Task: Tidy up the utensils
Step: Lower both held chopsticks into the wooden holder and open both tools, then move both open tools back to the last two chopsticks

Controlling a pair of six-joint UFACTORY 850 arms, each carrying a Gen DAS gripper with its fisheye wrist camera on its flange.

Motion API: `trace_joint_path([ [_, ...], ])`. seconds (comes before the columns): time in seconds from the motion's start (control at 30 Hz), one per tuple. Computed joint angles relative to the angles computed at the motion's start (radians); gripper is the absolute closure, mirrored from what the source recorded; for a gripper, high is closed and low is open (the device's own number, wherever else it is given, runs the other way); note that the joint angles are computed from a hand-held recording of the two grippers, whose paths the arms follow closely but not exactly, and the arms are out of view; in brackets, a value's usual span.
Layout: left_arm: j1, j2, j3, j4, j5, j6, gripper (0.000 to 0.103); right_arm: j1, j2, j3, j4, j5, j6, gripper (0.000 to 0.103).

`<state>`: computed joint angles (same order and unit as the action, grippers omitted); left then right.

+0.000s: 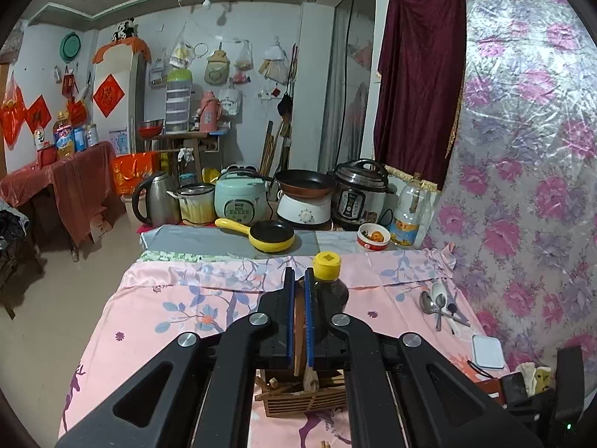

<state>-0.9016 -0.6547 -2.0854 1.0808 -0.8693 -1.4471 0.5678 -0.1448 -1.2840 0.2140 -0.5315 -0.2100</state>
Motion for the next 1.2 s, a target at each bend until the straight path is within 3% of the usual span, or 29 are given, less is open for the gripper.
trace_joint_path([
  [0.23, 0.03, -0.017, 0.012, -0.044, 0.009, 0.029, 0.098, 0.056, -0.197, -0.322, -0.308, -0.259, 0.088, 0.097],
  [0.37, 0.049, -0.023, 0.015, -0.083, 0.028, 0.042, 0.098, 0.067, -0.244, -0.441, -0.312, -0.288, 0.039, 0.097],
  [0.53, 0.058, -0.025, 0.028, -0.091, 0.037, 0.013, 0.097, 0.062, -0.311, -0.541, -0.239, -0.252, 0.024, 0.096],
  [0.57, 0.062, -0.025, 0.029, -0.103, 0.037, 0.012, 0.094, 0.057, -0.324, -0.55, -0.227, -0.226, 0.037, 0.097],
  [0.63, 0.065, -0.028, 0.026, -0.118, 0.028, 0.007, 0.073, 0.048, -0.358, -0.571, -0.238, -0.165, 0.109, 0.097],
  [0.67, 0.064, -0.03, 0.024, -0.113, 0.012, -0.003, 0.052, 0.046, -0.362, -0.565, -0.26, -0.127, 0.153, 0.095],
  [0.7, 0.06, -0.026, 0.03, -0.1, -0.003, -0.018, 0.043, 0.046, -0.357, -0.553, -0.28, -0.101, 0.179, 0.092],
  [0.87, 0.028, 0.029, 0.108, -0.022, -0.06, -0.077, 0.027, 0.041, -0.219, -0.384, -0.305, 0.058, 0.236, 0.089],
  [0.93, 0.011, 0.057, 0.152, 0.014, -0.087, -0.113, 0.025, 0.047, -0.127, -0.268, -0.396, 0.138, 0.332, 0.08],
  [1.0, -0.012, 0.103, 0.234, 0.041, -0.099, -0.171, 0.022, 0.047, -0.038, -0.143, -0.429, 0.218, 0.392, 0.061],
  [1.1, -0.058, 0.161, 0.369, 0.065, -0.135, -0.248, 0.018, 0.057, 0.104, 0.106, -0.219, 0.334, 0.25, 0.052],
  [1.2, -0.093, 0.195, 0.481, 0.036, -0.164, -0.292, 0.018, 0.106, 0.17, 0.316, -0.204, 0.407, 0.285, 0.052],
])
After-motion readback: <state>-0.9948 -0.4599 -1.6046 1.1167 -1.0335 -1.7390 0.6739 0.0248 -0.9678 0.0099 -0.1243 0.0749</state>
